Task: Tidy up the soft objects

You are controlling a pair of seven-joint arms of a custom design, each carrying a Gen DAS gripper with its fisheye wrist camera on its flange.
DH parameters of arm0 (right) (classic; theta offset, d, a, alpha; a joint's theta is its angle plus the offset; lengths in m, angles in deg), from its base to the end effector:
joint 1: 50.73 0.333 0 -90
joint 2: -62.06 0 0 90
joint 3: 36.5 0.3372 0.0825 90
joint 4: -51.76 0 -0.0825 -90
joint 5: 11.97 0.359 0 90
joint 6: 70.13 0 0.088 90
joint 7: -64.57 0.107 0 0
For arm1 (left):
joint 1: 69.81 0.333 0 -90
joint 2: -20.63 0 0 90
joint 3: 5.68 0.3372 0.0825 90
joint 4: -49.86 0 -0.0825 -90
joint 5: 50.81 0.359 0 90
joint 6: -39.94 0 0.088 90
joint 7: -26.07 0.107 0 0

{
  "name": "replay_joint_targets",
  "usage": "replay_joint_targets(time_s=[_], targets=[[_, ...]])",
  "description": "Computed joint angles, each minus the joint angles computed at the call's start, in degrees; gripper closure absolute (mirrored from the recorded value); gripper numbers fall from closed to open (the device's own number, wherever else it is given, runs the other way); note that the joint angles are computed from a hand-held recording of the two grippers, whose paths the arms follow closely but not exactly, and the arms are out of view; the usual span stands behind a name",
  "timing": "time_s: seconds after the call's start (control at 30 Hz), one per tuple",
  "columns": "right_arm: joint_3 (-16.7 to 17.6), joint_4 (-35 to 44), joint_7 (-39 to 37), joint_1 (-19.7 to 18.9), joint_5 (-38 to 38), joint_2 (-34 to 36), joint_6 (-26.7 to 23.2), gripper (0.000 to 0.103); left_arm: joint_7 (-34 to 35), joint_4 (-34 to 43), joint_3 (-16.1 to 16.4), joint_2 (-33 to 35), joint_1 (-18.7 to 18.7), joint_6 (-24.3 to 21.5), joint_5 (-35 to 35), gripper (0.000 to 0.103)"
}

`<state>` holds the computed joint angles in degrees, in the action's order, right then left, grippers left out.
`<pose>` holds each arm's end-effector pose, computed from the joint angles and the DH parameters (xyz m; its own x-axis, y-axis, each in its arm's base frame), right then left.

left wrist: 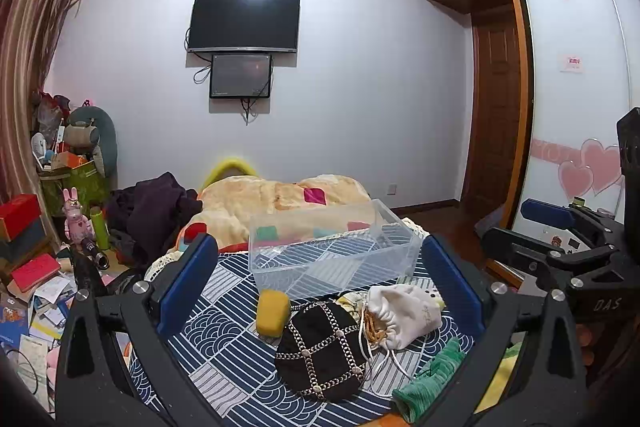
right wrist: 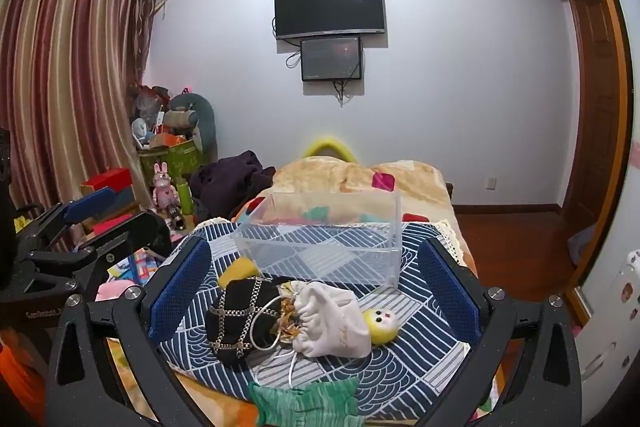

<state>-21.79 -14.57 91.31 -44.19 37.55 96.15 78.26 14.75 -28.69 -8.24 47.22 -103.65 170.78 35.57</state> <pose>0.7343 0.1977 0.5766 0.7418 -0.6685 -0.0528 -0.3139 -0.2766 -0.9082 0.6012 -0.4046 0.5462 0.2587 -0.9648 0.0473 -0.2121 -0.1045 -0.9716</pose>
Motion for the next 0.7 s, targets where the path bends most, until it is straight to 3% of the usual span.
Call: replay_joint_targets(time_s=[0.7], targets=[[0.3, -1.2, -0.7, -0.1, 0.7, -0.8, 0.6, 0.0, -0.2, -0.2, 0.0, -0.2, 0.2, 0.5, -0.2, 0.0]])
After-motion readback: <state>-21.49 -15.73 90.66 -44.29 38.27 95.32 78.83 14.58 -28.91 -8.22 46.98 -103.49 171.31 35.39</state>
